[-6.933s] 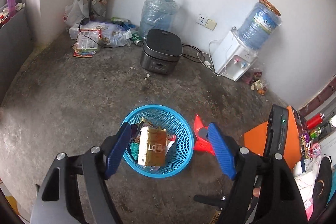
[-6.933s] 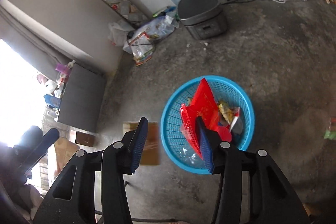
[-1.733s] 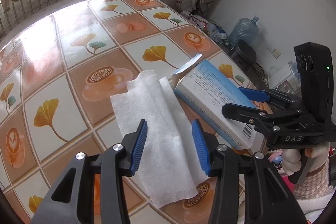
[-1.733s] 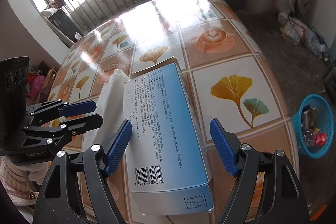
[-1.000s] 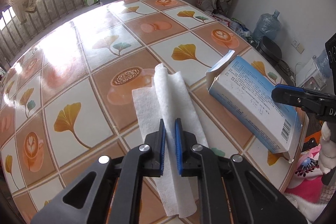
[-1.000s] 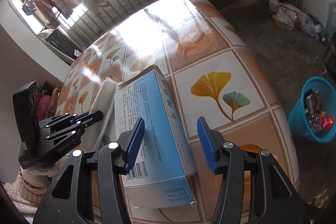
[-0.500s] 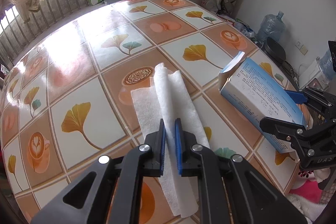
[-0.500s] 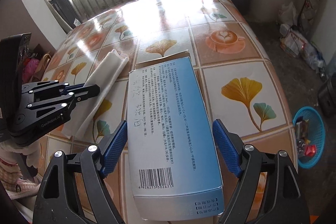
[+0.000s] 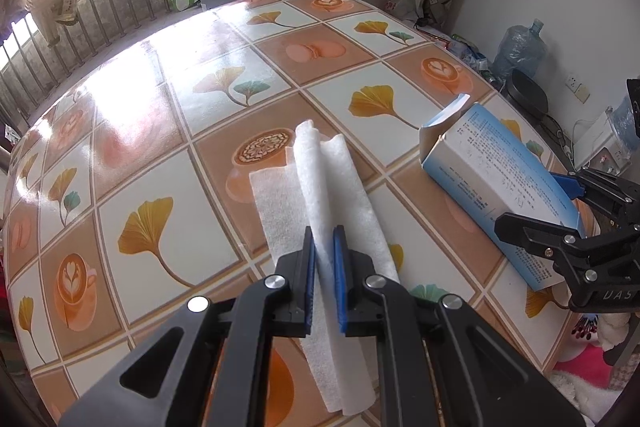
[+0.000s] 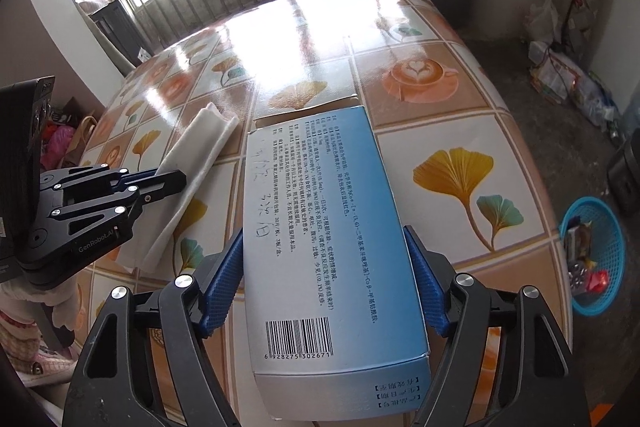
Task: Collect trash
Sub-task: 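Lift the tissue with the left gripper while the right gripper lifts the box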
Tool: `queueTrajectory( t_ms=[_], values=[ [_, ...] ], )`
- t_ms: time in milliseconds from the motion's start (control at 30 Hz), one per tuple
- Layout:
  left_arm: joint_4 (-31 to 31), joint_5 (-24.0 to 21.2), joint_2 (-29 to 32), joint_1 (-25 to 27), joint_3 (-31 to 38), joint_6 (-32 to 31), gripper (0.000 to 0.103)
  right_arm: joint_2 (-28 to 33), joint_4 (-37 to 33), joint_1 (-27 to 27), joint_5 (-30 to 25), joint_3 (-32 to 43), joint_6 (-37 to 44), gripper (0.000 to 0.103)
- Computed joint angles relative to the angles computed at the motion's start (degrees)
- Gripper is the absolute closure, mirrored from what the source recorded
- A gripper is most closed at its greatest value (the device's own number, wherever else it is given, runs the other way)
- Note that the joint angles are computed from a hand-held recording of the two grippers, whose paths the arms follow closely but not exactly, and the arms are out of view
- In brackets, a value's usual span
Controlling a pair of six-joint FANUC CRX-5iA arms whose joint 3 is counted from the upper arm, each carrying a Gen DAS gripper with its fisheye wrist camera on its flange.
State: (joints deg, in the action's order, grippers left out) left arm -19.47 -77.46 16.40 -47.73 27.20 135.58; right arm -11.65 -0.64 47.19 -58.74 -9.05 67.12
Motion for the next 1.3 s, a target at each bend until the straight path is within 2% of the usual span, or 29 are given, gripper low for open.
queueTrajectory(
  t_ms=[500, 1300],
  values=[
    [-1.08, -1.38, 0.99, -0.44, 1.45, -0.68, 0.095, 0.18, -6.72, -4.57, 0.98, 1.37, 2.14, 0.033],
    [-4.64, -3.3, 2.66, -2.0, 5.26, -2.06, 0.095, -0.91, -14.25, -8.9, 2.5, 1.68, 4.5, 0.033]
  ],
)
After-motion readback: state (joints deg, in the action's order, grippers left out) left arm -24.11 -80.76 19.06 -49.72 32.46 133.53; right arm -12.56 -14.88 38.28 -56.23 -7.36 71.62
